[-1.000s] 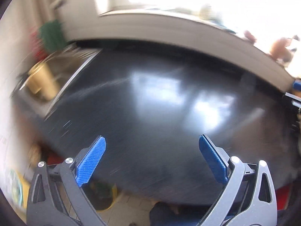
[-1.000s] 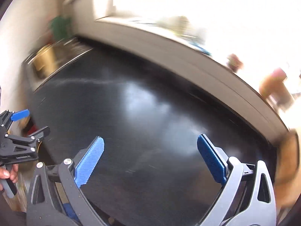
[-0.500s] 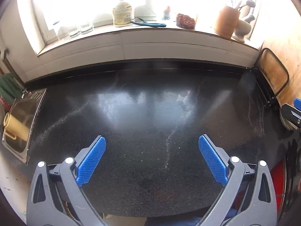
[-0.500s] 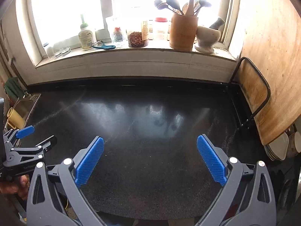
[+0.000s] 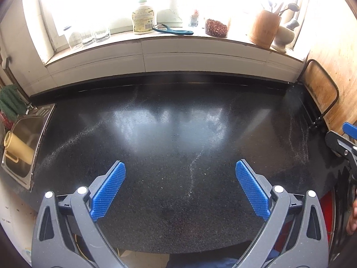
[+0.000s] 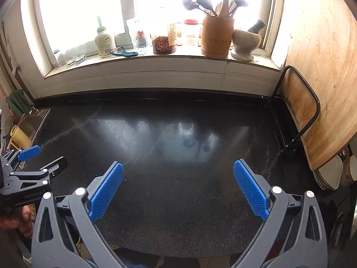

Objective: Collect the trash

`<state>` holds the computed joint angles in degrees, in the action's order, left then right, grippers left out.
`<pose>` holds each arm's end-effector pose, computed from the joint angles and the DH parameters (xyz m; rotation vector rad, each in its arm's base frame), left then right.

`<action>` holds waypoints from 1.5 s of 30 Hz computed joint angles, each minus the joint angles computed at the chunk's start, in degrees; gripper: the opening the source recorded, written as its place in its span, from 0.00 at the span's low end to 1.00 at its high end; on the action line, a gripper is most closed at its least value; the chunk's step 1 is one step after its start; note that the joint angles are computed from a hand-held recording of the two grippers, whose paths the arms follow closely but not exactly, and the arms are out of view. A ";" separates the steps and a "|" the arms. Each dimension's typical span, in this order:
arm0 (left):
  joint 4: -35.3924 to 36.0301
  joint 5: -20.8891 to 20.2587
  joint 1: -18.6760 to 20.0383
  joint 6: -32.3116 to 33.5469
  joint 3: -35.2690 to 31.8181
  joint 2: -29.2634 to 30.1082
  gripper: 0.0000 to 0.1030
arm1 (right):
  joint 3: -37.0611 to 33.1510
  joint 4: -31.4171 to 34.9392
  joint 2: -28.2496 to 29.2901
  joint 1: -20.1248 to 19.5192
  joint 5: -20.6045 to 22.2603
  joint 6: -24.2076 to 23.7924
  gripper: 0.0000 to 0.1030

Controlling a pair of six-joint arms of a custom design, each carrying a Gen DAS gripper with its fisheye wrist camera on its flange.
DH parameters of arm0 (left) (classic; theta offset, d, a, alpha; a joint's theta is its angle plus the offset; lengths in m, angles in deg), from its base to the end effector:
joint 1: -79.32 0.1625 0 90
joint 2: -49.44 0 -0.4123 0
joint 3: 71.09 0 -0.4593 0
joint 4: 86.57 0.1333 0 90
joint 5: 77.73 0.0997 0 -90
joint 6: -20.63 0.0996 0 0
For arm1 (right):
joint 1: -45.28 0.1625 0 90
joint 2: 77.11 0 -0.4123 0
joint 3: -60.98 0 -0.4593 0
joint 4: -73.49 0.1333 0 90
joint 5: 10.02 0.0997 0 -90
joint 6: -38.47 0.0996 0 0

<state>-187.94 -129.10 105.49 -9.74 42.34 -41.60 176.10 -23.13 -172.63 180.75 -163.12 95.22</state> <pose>-0.3627 -0.3960 0.3044 0.8023 2.3749 -0.4787 0.3734 -0.3049 0.3525 -0.0616 -2.1450 0.8701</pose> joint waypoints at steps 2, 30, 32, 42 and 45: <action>0.22 0.18 -0.17 -0.19 -0.09 -0.07 0.93 | -0.02 -0.38 0.08 -0.05 0.09 -0.30 0.93; 0.52 0.37 -0.03 -1.08 -0.53 -0.07 0.93 | 0.00 -0.66 0.37 0.40 0.83 0.01 0.93; 0.39 0.34 -0.06 -1.02 -0.58 0.03 0.93 | 0.05 -0.92 0.33 0.36 0.81 -0.28 0.93; 0.06 0.49 -0.03 -0.43 -0.74 0.52 0.93 | 0.19 -1.67 0.05 -0.03 0.57 -1.07 0.93; 0.21 0.75 -0.01 -0.42 -0.79 0.55 0.93 | 0.28 -2.03 0.02 -0.04 0.50 -1.52 0.93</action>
